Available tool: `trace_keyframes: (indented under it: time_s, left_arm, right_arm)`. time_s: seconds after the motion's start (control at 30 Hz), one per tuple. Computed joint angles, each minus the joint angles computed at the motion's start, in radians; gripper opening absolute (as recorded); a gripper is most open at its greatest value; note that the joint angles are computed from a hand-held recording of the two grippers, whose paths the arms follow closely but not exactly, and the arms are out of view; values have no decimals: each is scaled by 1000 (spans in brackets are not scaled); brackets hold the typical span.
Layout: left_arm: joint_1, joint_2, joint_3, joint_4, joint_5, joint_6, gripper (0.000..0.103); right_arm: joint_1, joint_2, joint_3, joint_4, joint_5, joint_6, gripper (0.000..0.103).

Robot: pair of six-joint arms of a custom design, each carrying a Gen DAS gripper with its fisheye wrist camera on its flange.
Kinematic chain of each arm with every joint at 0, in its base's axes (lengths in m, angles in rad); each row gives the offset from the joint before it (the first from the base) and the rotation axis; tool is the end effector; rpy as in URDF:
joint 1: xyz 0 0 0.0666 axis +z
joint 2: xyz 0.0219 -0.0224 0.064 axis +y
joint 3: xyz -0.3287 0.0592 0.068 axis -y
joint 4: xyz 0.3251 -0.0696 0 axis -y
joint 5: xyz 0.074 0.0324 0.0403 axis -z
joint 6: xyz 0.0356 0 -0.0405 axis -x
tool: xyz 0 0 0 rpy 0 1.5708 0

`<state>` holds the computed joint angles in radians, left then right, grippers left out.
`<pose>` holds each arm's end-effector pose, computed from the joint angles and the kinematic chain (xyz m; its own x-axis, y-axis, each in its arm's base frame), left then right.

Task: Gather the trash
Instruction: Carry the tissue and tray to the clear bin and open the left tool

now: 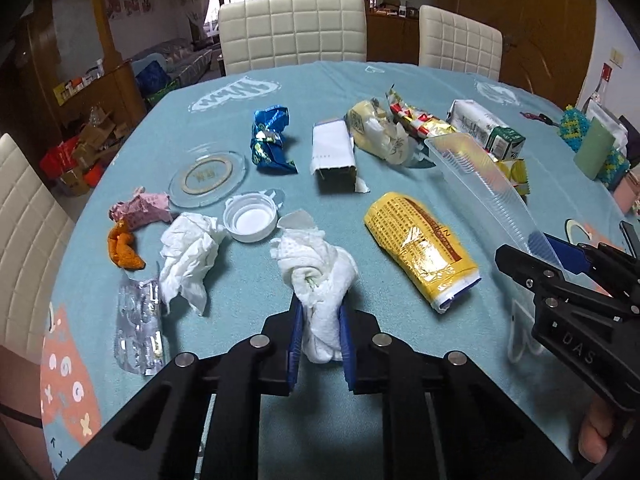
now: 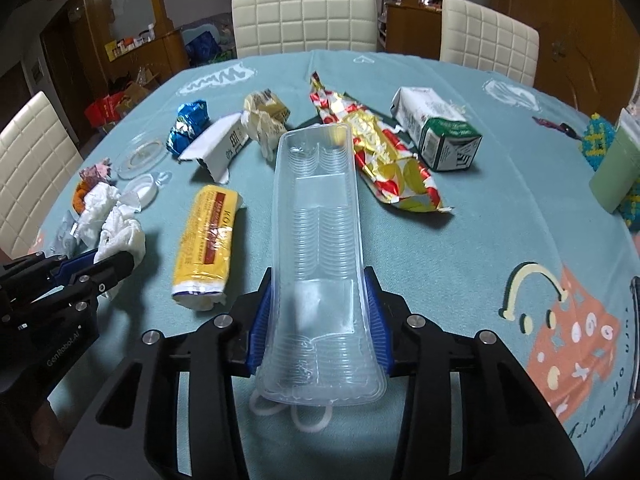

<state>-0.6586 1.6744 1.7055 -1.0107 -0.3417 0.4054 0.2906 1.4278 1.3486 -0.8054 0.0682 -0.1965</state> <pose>0.4090 -0.3019 0.3712 -0.7726 0.1280 -0.6219 0.1352 0.9902 0.0359 0.4182 0.1221 0.3551 -0.7747 -0.0284 -0.6317 -0.0951 0.9929 0.0720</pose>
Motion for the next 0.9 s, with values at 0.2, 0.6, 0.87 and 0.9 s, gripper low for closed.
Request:
trace_keyframes:
  time_s: [0.2,0.6,0.87,0.9]
  left_arm:
    - [-4,-74,-63,37,-27,-3,16]
    - [78,-311,-277,93,-139,7,16]
    - [241,-449,-421,85,-153,7,16]
    - [262,-458,-431,83,-147,6,16]
  right_arm:
    - [42,-49,-13,5,36,13,44]
    - [205,-10,120,-46,21,53,44]
    - [349,173,339,-152,-13,91,44]
    - [368,208,386,-174,-20,100,44]
